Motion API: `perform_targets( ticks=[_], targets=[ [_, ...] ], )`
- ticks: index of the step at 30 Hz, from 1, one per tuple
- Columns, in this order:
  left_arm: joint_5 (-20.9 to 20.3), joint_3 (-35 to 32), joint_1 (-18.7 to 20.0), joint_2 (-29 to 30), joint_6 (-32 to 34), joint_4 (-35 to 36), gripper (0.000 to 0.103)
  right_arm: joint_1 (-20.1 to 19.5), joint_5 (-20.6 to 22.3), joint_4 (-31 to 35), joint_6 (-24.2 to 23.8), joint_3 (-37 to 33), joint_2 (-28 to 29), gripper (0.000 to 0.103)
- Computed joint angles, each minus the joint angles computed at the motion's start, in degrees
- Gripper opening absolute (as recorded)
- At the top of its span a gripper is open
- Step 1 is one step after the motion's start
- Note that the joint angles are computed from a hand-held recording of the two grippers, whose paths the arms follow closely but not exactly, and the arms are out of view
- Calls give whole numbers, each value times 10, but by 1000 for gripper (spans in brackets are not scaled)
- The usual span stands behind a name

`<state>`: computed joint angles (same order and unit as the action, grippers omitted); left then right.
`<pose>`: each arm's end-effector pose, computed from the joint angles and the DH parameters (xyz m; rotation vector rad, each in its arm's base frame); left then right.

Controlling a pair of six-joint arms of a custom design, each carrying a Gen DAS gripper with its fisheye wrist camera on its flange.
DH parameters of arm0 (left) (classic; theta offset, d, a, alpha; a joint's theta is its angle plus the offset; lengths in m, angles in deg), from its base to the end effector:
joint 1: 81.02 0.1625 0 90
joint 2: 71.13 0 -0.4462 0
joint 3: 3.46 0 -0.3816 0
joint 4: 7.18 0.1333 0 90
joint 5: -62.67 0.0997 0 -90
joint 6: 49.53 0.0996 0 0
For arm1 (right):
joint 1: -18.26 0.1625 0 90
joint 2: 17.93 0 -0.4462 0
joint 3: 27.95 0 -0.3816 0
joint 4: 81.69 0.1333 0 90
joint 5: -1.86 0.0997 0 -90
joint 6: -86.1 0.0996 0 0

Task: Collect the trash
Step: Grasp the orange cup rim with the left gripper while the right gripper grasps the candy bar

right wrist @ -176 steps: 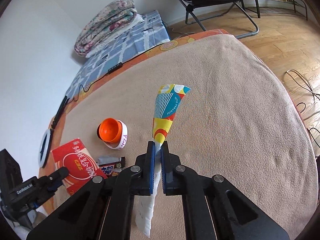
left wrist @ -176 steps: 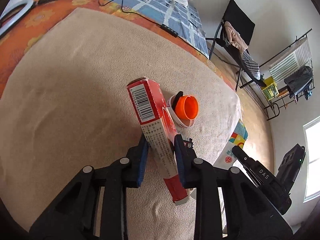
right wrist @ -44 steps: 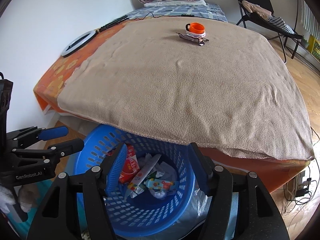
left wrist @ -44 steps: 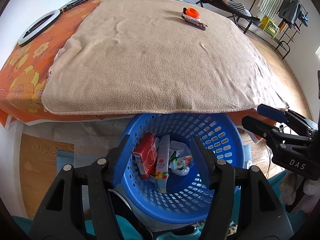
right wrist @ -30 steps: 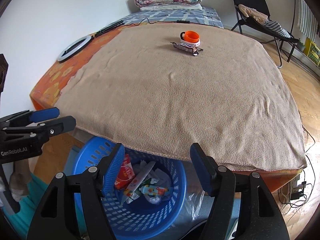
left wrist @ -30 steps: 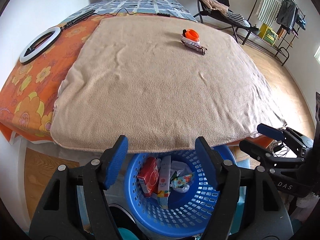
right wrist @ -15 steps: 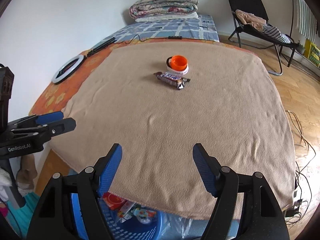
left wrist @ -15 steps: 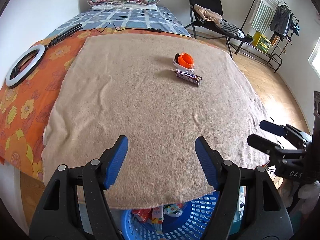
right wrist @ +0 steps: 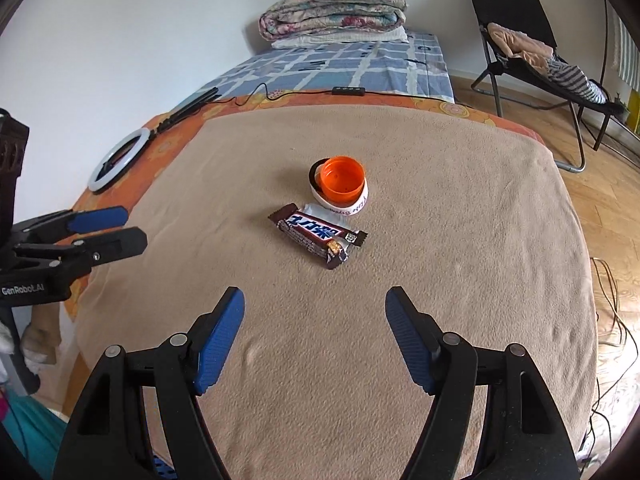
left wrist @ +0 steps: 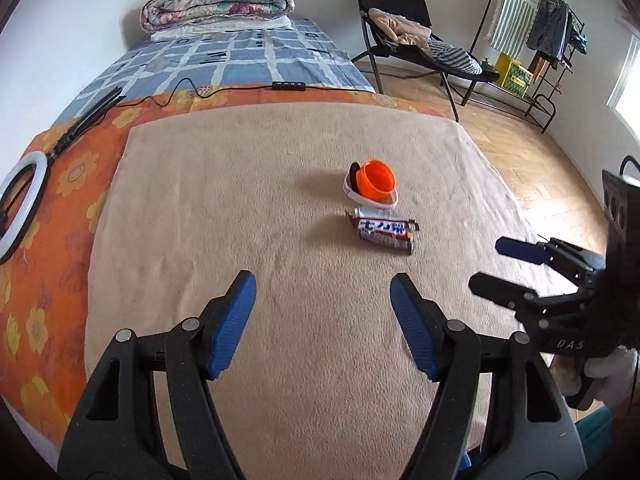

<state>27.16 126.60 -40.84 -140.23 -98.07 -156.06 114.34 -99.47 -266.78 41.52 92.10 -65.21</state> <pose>-0.1993 -0.4489 0.1843 0.0481 2.3459 -0.8864 0.1708 -0.5299 0.0734 1.1472 -2.5517 0.4295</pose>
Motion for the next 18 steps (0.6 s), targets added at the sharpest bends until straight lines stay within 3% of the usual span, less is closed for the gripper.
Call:
perform_targets(
  ticks=[4, 6, 10, 12, 14, 18],
  targets=[
    [-25, -47, 53, 35, 101, -88, 71, -3, 5, 22, 0, -37, 30, 73],
    [-33, -74, 73, 55, 147, -112, 57, -6, 13, 26, 1, -51, 42, 73],
    [-91, -127, 113, 92, 214, -147, 45, -15, 23, 30, 1, -71, 62, 72],
    [-118, -155, 129, 111, 240, -147, 36, -17, 22, 30, -3, -79, 69, 69],
    [-135, -178, 140, 130, 250, -138, 36, -20, 27, 37, -3, -86, 72, 63],
    [-156, -215, 162, 159, 242, -123, 36, -24, 38, 49, -9, -95, 77, 63]
  ],
)
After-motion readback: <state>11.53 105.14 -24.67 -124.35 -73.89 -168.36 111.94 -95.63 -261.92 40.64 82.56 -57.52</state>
